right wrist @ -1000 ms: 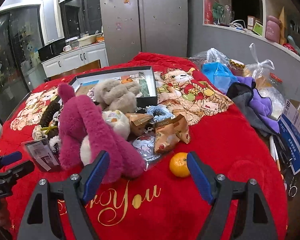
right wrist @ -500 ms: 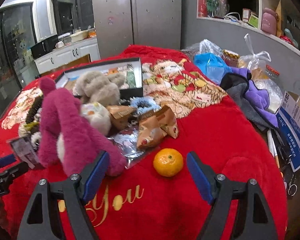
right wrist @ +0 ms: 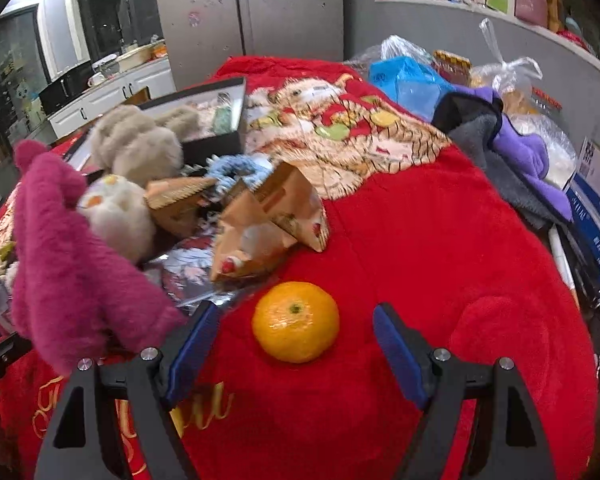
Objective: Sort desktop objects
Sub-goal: 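Grasp the clear barcode package with the left tool while the right tool grasps another orange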
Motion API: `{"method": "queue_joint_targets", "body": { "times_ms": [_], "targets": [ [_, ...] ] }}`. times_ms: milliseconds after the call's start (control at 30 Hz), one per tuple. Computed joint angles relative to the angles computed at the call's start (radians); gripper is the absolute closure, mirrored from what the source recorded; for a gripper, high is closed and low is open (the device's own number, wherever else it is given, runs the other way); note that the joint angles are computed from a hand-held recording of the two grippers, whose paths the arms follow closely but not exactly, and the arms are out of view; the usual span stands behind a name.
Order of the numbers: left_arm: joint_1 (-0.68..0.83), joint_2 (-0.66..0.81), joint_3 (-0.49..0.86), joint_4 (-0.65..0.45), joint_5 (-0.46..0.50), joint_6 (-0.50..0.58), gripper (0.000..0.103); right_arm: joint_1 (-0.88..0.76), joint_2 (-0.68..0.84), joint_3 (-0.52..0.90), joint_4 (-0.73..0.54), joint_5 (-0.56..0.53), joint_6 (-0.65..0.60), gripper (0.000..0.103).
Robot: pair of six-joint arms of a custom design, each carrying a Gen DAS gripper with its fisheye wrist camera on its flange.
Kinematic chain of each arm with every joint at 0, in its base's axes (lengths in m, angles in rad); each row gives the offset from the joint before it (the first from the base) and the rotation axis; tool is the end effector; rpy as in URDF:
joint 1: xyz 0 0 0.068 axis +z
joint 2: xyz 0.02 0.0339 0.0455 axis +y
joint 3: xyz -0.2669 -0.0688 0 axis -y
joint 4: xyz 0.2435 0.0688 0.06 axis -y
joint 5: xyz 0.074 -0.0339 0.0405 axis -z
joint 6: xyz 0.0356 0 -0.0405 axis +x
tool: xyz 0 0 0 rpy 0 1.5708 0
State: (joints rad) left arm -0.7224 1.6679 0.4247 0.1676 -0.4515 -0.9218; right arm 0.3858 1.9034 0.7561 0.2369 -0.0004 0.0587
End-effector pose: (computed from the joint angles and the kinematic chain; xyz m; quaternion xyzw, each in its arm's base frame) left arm 0.1839 -0.1414 0.0746 -0.1486 0.9348 -0.0273 0.3216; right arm 0.3049 0.1239 0.0819 -0.1541 0.9333 0.0717 0.3162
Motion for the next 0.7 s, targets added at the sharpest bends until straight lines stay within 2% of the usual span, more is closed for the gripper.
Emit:
{"method": "queue_joint_targets", "body": {
  "times_ms": [100, 367, 467, 533, 567, 600, 633, 667, 700],
  "targets": [
    [-0.017, 0.02, 0.015, -0.013, -0.028, -0.006, 0.014, 0.0, 0.034, -0.003, 0.051, 0.005, -0.006, 0.017],
    [-0.016, 0.009, -0.01, 0.022, -0.029, -0.012, 0.016, 0.001, 0.046, 0.018, 0.038, 0.0, -0.008, 0.015],
    [-0.021, 0.0, -0.02, 0.02, -0.045, -0.032, 0.029, -0.003, 0.038, 0.01, 0.041, -0.01, -0.007, 0.015],
    [-0.025, -0.01, -0.032, 0.028, -0.053, -0.043, 0.053, -0.007, 0.033, 0.001, 0.05, -0.016, -0.002, 0.018],
    [-0.028, -0.015, -0.039, 0.032, -0.057, -0.047, 0.055, -0.008, 0.032, -0.001, 0.054, -0.012, 0.0, 0.026],
    [-0.028, -0.021, -0.049, 0.045, -0.053, -0.044, 0.061, -0.008, 0.029, -0.005, 0.059, -0.001, 0.006, 0.04],
    [-0.031, -0.027, -0.059, 0.058, -0.051, -0.042, 0.065, -0.008, 0.024, -0.012, 0.066, 0.014, 0.017, 0.046],
    [-0.033, -0.032, -0.066, 0.065, -0.051, -0.044, 0.066, -0.015, 0.019, -0.02, 0.077, 0.0, 0.022, 0.062],
    [-0.035, -0.037, -0.075, 0.074, -0.05, -0.047, 0.069, -0.025, 0.017, -0.025, 0.085, -0.023, 0.024, 0.063]
  ]
}}
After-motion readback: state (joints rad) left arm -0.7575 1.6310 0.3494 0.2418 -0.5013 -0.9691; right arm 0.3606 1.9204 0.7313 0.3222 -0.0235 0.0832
